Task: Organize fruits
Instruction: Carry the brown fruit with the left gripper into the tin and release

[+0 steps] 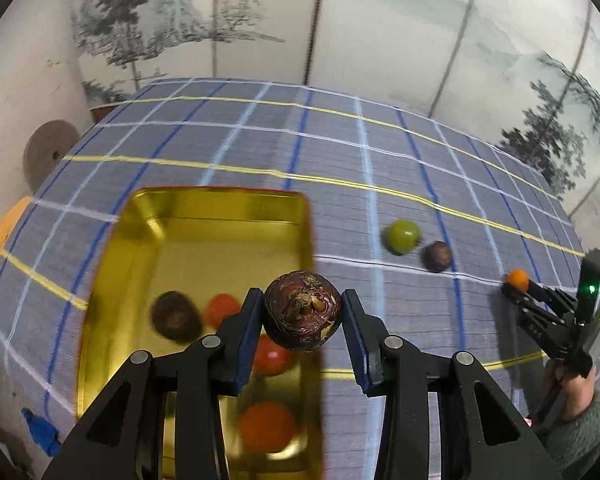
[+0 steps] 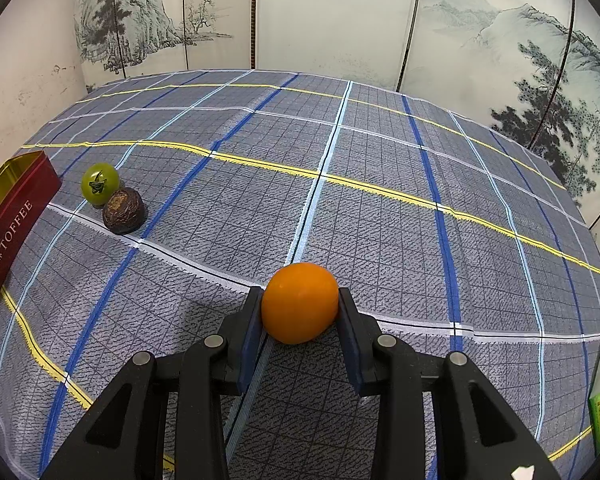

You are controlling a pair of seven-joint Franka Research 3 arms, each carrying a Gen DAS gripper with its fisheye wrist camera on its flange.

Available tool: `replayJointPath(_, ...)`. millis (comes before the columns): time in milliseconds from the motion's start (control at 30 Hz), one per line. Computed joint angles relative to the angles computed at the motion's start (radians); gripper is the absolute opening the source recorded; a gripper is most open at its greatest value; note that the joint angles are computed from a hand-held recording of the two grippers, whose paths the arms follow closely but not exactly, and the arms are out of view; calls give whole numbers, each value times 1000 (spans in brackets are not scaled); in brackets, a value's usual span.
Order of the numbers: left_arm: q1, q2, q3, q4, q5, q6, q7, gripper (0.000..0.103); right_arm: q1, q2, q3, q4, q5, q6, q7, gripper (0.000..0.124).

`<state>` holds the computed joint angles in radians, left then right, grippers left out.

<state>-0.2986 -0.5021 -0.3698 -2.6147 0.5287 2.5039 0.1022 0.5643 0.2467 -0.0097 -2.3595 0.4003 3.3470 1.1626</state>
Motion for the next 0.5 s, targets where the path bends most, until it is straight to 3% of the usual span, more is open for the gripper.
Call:
replayJointPath(300, -36, -224, 49, -150, -98, -115, 41, 41, -1, -1, 1, 0, 1, 0, -1, 33)
replayJointPath(500, -75, -264, 46, -194, -158, -137, 66, 41, 1, 0, 0, 0, 3, 0, -2, 33)
